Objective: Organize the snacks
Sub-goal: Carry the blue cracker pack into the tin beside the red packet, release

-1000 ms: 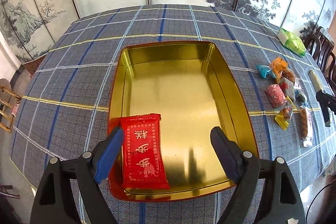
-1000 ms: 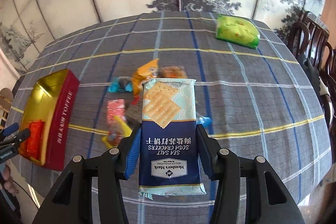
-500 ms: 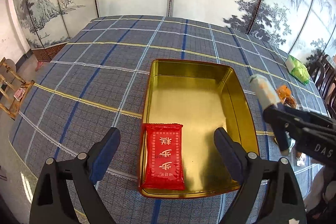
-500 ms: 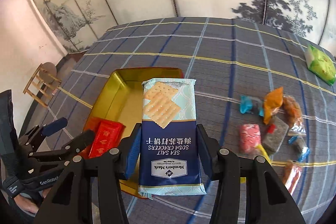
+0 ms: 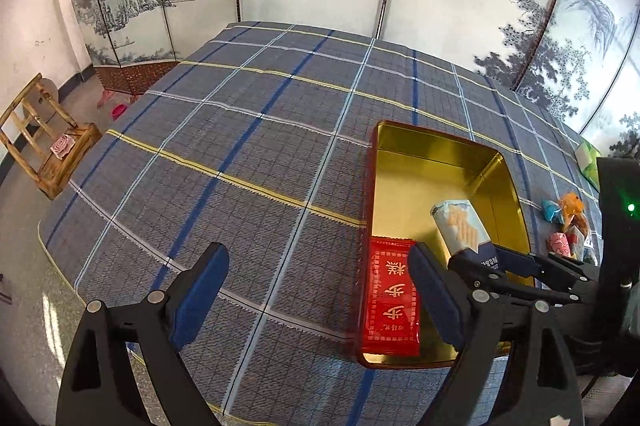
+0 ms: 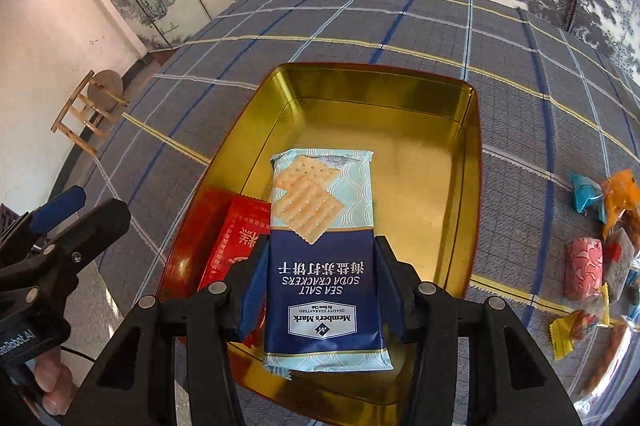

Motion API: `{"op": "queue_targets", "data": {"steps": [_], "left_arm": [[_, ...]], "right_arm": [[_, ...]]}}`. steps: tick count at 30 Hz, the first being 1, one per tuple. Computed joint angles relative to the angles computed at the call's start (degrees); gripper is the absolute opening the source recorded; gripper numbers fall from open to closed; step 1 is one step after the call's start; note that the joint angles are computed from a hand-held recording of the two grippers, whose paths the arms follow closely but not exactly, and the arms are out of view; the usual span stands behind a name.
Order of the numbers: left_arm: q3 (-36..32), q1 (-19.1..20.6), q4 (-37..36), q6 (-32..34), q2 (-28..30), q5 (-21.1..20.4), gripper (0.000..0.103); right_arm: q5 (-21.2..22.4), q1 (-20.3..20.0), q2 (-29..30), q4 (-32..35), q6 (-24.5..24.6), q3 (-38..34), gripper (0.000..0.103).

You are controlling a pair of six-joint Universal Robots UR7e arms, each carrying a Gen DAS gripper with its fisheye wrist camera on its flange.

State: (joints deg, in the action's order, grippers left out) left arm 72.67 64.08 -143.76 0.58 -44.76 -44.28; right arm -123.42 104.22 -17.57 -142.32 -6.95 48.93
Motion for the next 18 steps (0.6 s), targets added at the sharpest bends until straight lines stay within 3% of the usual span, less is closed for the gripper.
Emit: {"op": "queue_targets", "data": {"steps": [4,10,18], "left_arm": [[-0.3,0.5,1.8,-1.8,0.0,-0.6,0.089],[-0.3,0.5,2.3,-1.1,0.2,-0.7,0.089],[-0.5,-0.2,2.9,-0.3,0.8,-1.7,0.089]], "right_arm": [[-0.6,-0.3,0.8,3.3,1.7,-1.3,0.051],[-1.9,-0.2,1.2,2.4,0.6,-1.3,0.051],[1.4,-0.5,-1.6,-1.1,-0.3,2.6,0.052]]}}
